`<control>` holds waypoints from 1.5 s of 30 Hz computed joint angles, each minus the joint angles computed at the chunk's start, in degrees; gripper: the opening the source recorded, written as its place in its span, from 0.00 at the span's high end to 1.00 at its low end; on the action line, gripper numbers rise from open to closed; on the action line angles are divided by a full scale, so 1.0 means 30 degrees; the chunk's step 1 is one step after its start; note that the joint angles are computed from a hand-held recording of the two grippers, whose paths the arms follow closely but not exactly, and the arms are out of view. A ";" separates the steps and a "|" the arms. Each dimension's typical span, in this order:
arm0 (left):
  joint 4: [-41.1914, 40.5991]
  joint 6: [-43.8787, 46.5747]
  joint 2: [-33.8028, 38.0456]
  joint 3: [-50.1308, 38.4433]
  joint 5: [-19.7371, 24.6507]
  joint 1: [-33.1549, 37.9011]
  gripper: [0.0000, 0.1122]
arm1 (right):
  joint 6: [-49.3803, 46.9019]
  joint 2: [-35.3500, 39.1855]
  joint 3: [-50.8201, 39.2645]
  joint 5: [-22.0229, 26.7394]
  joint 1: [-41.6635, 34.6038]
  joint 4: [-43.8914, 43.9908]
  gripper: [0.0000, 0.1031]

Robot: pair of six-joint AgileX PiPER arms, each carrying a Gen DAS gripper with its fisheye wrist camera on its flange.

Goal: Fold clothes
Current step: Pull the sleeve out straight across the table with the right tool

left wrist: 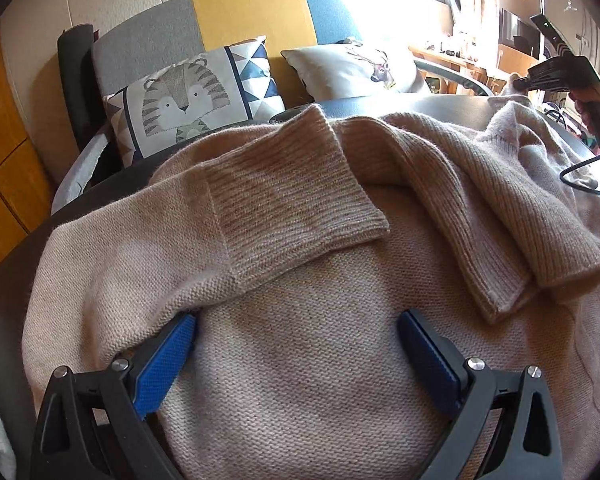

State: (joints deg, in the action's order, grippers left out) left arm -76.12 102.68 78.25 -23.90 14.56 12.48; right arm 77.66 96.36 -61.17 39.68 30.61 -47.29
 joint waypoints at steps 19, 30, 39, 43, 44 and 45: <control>-0.2074 0.2068 -0.0339 0.0329 -0.1079 -0.0692 0.08 | -0.4718 -0.8629 0.5501 0.3838 -0.6803 0.0058 0.91; -0.2466 0.2359 -0.0230 0.0271 -0.1316 -0.0911 0.08 | -0.8172 -1.1271 0.7119 0.3199 -1.1184 0.1583 0.90; -0.3879 0.3715 -0.0349 0.0523 -0.1569 -0.1125 0.08 | -0.8299 -0.9822 0.8654 0.1120 -1.3286 0.2013 0.90; -0.3924 0.3684 -0.0346 0.0523 -0.1630 -0.1208 0.08 | -0.7966 -0.9056 1.0156 -0.0447 -1.4184 0.2324 0.89; -0.3816 0.3584 -0.0334 0.0494 -0.1624 -0.1200 0.08 | -0.8668 -0.8760 1.0382 -0.0963 -1.4703 0.3023 0.86; -0.3635 0.3424 -0.0323 0.0454 -0.1605 -0.1174 0.08 | -0.9088 -0.8547 1.0584 -0.1172 -1.5057 0.3538 0.85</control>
State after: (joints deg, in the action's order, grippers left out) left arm -87.03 112.95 77.28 -22.54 9.75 8.96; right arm 50.40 70.72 -29.42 36.16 -14.56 -36.67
